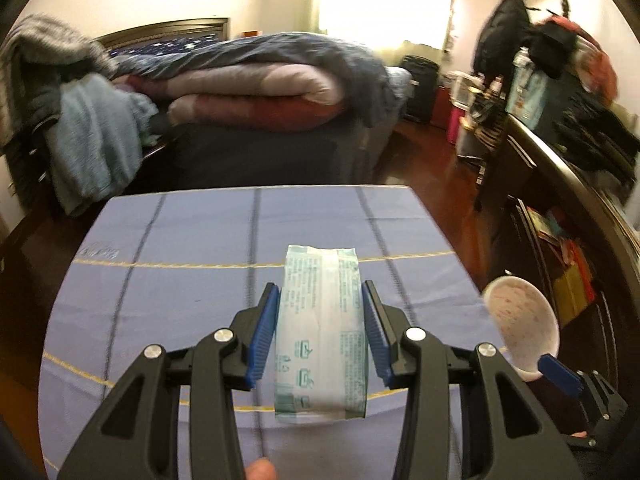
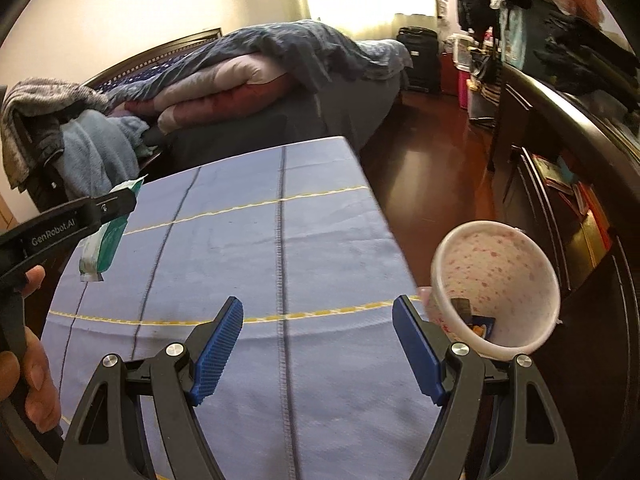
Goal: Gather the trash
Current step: 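Carry the tissue packet over the wastebasket and open the left tool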
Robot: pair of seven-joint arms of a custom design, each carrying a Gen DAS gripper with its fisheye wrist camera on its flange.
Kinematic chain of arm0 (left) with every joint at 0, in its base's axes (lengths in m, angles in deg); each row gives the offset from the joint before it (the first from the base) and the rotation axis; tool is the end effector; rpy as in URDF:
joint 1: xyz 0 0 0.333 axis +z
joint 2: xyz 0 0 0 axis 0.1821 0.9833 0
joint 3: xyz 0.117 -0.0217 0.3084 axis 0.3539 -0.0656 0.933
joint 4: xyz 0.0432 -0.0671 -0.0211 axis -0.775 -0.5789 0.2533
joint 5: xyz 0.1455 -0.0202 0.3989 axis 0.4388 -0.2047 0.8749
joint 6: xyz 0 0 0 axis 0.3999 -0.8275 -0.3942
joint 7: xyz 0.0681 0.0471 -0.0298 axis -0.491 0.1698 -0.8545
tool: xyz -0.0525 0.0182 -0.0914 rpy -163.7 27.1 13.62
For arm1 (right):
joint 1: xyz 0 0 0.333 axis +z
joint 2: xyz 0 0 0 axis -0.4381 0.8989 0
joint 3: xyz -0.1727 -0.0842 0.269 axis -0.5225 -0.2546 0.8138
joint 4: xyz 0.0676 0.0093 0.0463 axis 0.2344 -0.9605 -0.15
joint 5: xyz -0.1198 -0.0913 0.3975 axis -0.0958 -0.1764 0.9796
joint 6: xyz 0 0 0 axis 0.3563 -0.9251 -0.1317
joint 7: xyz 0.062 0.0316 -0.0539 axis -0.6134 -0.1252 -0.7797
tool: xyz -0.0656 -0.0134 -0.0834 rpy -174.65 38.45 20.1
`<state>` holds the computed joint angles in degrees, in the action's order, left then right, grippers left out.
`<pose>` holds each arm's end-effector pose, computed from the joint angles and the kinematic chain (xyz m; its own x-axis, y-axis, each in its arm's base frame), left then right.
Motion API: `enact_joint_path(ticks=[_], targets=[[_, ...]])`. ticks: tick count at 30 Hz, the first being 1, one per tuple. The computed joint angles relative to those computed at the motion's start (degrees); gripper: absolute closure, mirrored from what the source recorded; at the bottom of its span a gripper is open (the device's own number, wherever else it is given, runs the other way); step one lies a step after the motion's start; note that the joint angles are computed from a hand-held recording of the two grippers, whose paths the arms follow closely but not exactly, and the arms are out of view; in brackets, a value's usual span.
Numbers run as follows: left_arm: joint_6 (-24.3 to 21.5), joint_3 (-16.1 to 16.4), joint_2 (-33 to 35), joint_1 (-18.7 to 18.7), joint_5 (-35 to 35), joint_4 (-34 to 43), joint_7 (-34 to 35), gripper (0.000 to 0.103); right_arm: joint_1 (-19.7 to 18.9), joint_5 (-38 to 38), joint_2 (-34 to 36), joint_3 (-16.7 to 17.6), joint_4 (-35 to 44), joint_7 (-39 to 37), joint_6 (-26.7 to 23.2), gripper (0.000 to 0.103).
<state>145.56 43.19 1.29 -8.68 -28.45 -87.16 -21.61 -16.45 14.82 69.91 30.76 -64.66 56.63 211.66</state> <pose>0.6801 -0.2575 0.4073 0.4751 -0.8761 0.0818 -0.5718 -0.3780 -0.7281 0.7238 0.2744 0.3603 0.5148 -0.8436 -0.1528 -0.6821 -0.2950 -0.6691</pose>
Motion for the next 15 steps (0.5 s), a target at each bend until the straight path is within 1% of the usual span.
enact_joint_path(ticks=[4, 8, 15], targets=[[0.51, -0.63, 4.08, -0.69, -1.2, 5.95, 4.95, 0.06, -1.23, 0.77, -0.41, -0.31, -0.87, 0.43, 0.67, 0.026], [1.34, -0.11, 8.37, -2.08, -3.72, 12.26, 10.3, 0.06, -2.41, 1.29, -0.86, -0.89, -1.77, 1.57, 1.51, 0.026], [1.82, 1.49, 17.53, -5.08, -10.04, 25.64, 20.27, 0.06, -2.84, -0.4, -0.15, -4.23, -0.93, 6.8, 2.54, 0.026]])
